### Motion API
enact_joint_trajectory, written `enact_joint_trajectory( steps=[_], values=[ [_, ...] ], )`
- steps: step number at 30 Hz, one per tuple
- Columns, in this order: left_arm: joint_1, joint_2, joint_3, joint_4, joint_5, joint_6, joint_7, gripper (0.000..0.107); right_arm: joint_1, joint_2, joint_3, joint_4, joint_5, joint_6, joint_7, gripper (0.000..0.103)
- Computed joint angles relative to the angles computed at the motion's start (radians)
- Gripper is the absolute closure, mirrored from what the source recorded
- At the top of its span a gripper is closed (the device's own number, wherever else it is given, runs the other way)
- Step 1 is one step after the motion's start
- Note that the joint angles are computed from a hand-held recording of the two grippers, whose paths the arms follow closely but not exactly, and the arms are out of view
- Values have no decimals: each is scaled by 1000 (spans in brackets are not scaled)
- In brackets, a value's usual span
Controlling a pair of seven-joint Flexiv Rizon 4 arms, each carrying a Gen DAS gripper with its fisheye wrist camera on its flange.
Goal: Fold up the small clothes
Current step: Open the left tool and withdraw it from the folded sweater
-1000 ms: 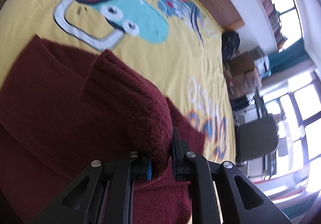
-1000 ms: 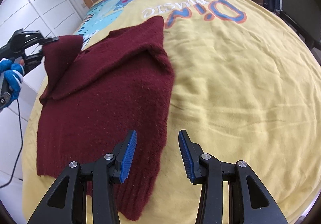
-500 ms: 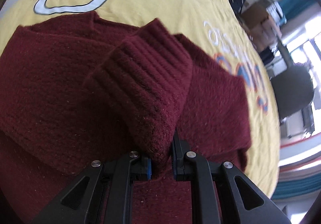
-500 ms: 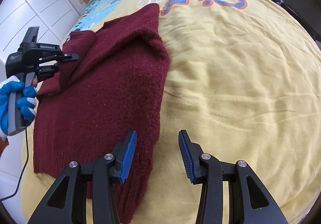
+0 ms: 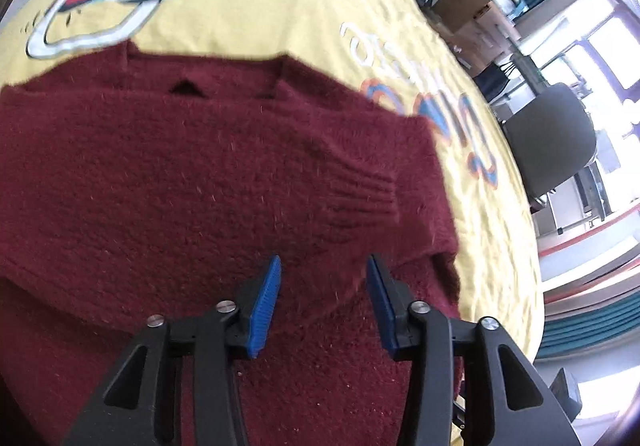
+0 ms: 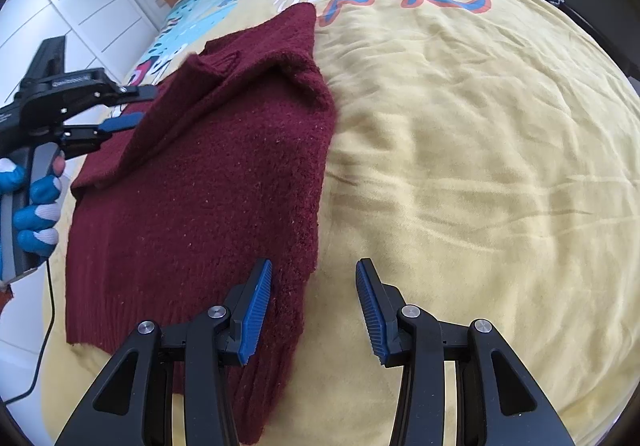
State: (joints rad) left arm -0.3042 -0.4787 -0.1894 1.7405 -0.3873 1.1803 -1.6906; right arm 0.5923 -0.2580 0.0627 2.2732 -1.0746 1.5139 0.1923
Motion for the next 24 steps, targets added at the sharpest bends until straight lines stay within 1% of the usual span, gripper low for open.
enact_joint_trajectory(
  steps=[1,2,3,4,5,6,9,12,13,15,17,19,21,24],
  values=[
    [-9,9,20,6,19,17,-14,59,2,1,-5,1,-9,2,8,57],
    [-37,10,69,-6,69,18,-61,56,2,1,-6,1,-14,3,12,57],
    [-76,1,134,-39,144,-9,-129,56,0,1,-6,1,-16,2,13,57],
    [-108,-13,183,-76,215,-45,-186,55,0,0,-7,0,-21,3,18,57],
    [-141,-27,235,-119,299,-105,-248,55,-1,2,-8,1,-26,4,23,57],
    [-154,-35,254,-140,341,-143,-282,55,-2,2,-8,0,-31,5,26,57],
    [-159,-63,248,-168,414,-207,-337,55,-9,3,-2,2,-32,3,26,57],
    [-177,-65,243,-166,501,-215,-375,55,-16,4,13,3,-7,-7,5,57],
    [-181,-66,233,-168,520,-214,-371,54,-16,5,18,3,4,-12,-4,57],
    [-163,-56,202,-152,514,-198,-349,54,-15,7,28,1,28,-27,-23,57],
    [-135,-44,169,-125,484,-159,-317,55,-10,10,32,-1,40,-37,-29,57],
    [-136,-25,182,-108,495,-140,-319,55,-6,15,35,-4,47,-50,-32,57],
    [-140,11,215,-74,534,-123,-337,54,-4,16,43,-10,57,-64,-40,57],
    [-124,64,261,-25,588,-120,-381,54,0,15,53,-21,72,-83,-52,57]
  ],
)
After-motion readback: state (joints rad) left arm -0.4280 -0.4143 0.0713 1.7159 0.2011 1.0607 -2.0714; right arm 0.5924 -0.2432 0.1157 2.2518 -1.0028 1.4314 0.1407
